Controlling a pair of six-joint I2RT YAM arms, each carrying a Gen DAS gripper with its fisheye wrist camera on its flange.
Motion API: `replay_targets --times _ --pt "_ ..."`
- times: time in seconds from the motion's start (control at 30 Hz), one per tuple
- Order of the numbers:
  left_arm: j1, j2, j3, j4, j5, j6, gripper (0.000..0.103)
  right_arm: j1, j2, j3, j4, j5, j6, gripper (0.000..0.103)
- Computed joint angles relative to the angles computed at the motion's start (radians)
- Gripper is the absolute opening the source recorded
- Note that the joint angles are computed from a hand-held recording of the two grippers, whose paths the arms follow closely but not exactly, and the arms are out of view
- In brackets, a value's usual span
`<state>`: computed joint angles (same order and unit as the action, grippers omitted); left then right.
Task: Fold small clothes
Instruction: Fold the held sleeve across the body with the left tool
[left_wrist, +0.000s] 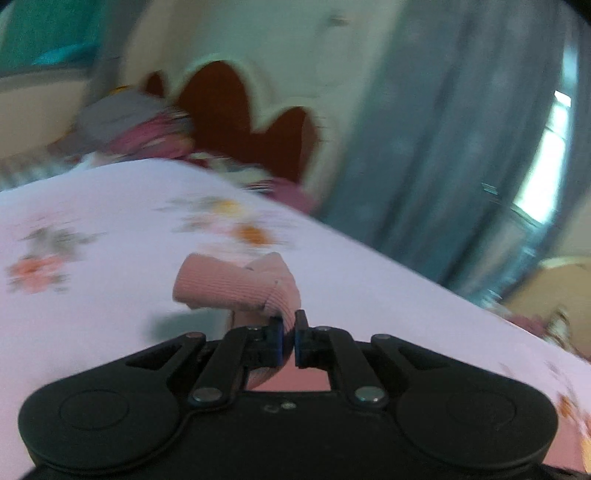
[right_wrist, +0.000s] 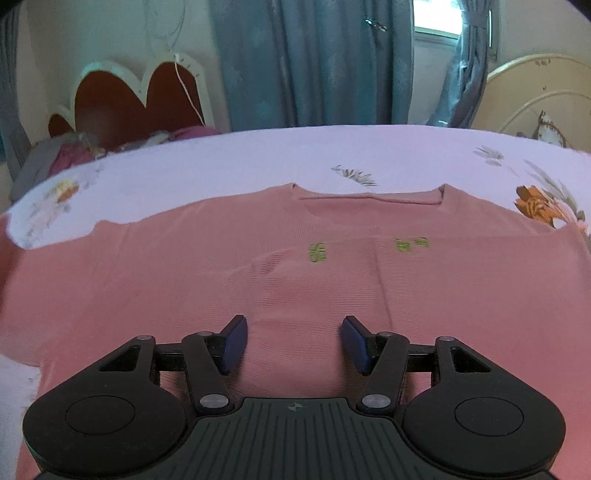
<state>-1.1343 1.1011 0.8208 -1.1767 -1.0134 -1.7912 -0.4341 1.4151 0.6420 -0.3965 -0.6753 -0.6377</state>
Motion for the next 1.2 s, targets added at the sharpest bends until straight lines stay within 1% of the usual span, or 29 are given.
replay_targets --times 0.07,0.13,0.2,0.27,0.33,0.4,0.47,0.53,0.57,0.6,0.63,0.67,0.7,0.77,0.83,0.87,0.93,0.97,1.0,1.03,1.07,1.1,1.2 --pt "-0.02 0.103 0.082 0.14 -0.004 0.138 0.005 -0.059 0.03 0.044 -0.057 -0.041 -0.053 0.057" --pt "-0.032 0.226 0.169 0.328 0.013 0.318 0.005 -0.122 0.058 0.092 -0.12 -0.077 -0.106 0.057" --pt "-0.039 0.369 0.26 0.513 0.057 0.476 0.005 -0.191 0.102 0.155 -0.185 -0.108 -0.168 0.057" --pt "-0.043 0.517 0.365 0.656 0.119 0.605 0.005 -0.26 0.159 0.231 -0.246 -0.134 -0.224 0.057" --pt "-0.046 0.648 0.461 0.742 0.182 0.684 0.005 -0.324 0.224 0.312 -0.313 -0.161 -0.282 0.057" --pt "-0.05 0.808 0.606 0.755 0.246 0.759 0.005 -0.372 0.292 0.396 -0.378 -0.173 -0.331 0.057" --pt "-0.051 0.929 0.722 0.721 0.312 0.788 0.007 -0.412 0.35 0.467 -0.432 -0.172 -0.366 0.057" --pt "-0.057 1.037 0.844 0.633 0.343 0.798 0.014 -0.441 0.398 0.527 -0.486 -0.17 -0.401 0.057" --pt "-0.061 1.067 0.886 0.591 0.358 0.796 0.022 -0.455 0.416 0.551 -0.51 -0.17 -0.418 0.057" --pt "-0.06 1.081 0.905 0.564 0.383 0.794 0.025 -0.466 0.438 0.578 -0.548 -0.17 -0.442 0.057" --pt "-0.067 1.089 0.925 0.536 0.388 0.783 0.027 -0.474 0.455 0.6 -0.582 -0.172 -0.462 0.057" --pt "-0.073 1.069 0.895 0.535 0.379 0.774 0.036 -0.477 0.462 0.612 -0.609 -0.173 -0.476 0.057" --pt "-0.088 1.054 0.885 0.51 0.352 0.751 0.053 -0.479 0.47 0.62 -0.629 -0.177 -0.495 0.057" --pt "-0.108 1.026 0.864 0.45 0.293 0.697 0.074 -0.469 0.478 0.629 -0.68 -0.185 -0.529 0.057" --pt "-0.127 0.987 0.833 0.382 0.239 0.652 0.073 -0.45 0.474 0.617 -0.721 -0.196 -0.558 0.057" --pt "-0.128 0.985 0.862 0.318 0.226 0.627 0.073 -0.441 0.459 0.599 -0.735 -0.2 -0.579 0.057" --pt "-0.136 0.952 0.839 0.224 0.202 0.541 0.073 -0.417 0.43 0.562 -0.744 -0.2 -0.608 0.057" --pt "-0.145 0.936 0.819 0.174 0.19 0.483 0.074 -0.407 0.418 0.548 -0.758 -0.2 -0.629 0.057" --pt "-0.159 0.915 0.79 0.106 0.181 0.403 0.073 -0.399 0.401 0.525 -0.766 -0.199 -0.653 0.057" --pt "-0.167 0.899 0.762 0.052 0.18 0.332 0.073 -0.388 0.373 0.493 -0.752 -0.196 -0.667 0.057" --pt "-0.176 0.878 0.723 0.003 0.188 0.259 0.073 -0.372 0.341 0.452 -0.713 -0.193 -0.668 0.057" --pt "-0.191 0.86 0.689 -0.041 0.201 0.185 0.073 -0.352 0.293 0.394 -0.644 -0.187 -0.654 0.057" --pt "-0.199 0.83 0.603 -0.133 0.248 0.027 0.072 -0.292 0.192 0.275 -0.474 -0.179 -0.563 0.057"
